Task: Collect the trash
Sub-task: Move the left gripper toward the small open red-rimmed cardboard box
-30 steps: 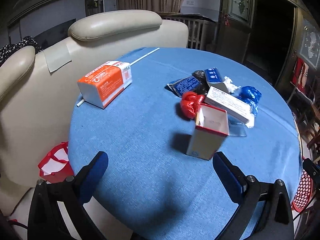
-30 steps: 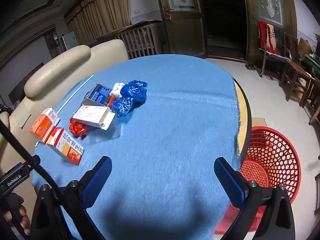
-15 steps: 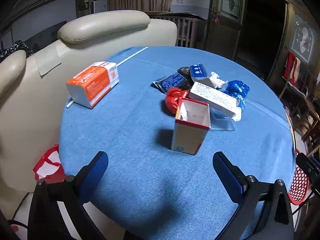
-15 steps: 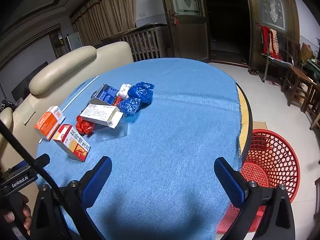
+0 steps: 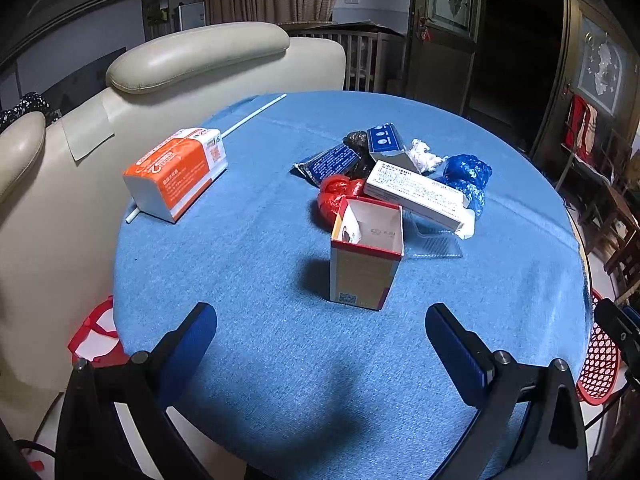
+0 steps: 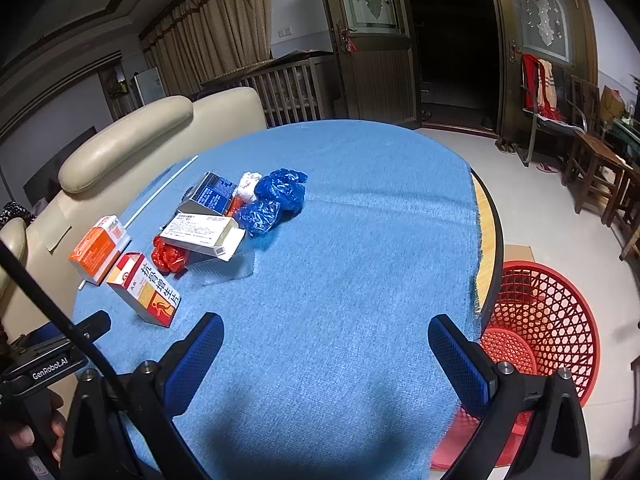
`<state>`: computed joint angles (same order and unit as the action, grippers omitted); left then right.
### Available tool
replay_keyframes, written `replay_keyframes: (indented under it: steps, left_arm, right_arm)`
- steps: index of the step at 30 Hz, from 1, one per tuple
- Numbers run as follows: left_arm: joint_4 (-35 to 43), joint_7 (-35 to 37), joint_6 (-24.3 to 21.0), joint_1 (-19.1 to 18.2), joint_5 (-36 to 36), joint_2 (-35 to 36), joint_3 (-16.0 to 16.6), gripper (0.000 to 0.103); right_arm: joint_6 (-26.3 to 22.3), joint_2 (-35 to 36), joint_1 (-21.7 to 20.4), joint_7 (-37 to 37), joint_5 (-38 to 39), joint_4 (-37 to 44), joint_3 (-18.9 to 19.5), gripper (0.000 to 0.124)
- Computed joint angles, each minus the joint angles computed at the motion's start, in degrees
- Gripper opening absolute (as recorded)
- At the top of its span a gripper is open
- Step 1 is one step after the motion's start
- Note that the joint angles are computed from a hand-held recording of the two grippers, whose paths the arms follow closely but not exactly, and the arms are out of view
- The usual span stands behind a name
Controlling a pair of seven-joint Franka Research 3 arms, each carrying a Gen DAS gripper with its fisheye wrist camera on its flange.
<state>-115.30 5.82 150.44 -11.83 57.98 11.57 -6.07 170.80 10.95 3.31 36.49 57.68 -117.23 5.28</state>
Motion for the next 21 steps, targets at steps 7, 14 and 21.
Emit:
replay_keyframes:
  steps: [7, 14, 21]
  left_arm:
    - [0.3, 0.5, 0.0, -0.1, -0.5, 0.2, 0.0, 0.103]
    - [0.8, 1.1, 0.0, -0.3, -1.0, 0.6, -0.1, 0.103]
    - [1.2, 1.5, 0.1, -0.6, -0.9, 0.8, 0.1, 0.103]
  right_arm:
    - [0.3, -0.1, 0.1, -0.2, -0.2, -0.1, 0.0, 0.103]
    - [0.1, -0.2, 0.0, -0.5, 0.2, -0.1, 0.0, 0.103]
    - [0.1, -0.2, 0.0, -0.6, 0.4, -0.1, 0.0, 0.103]
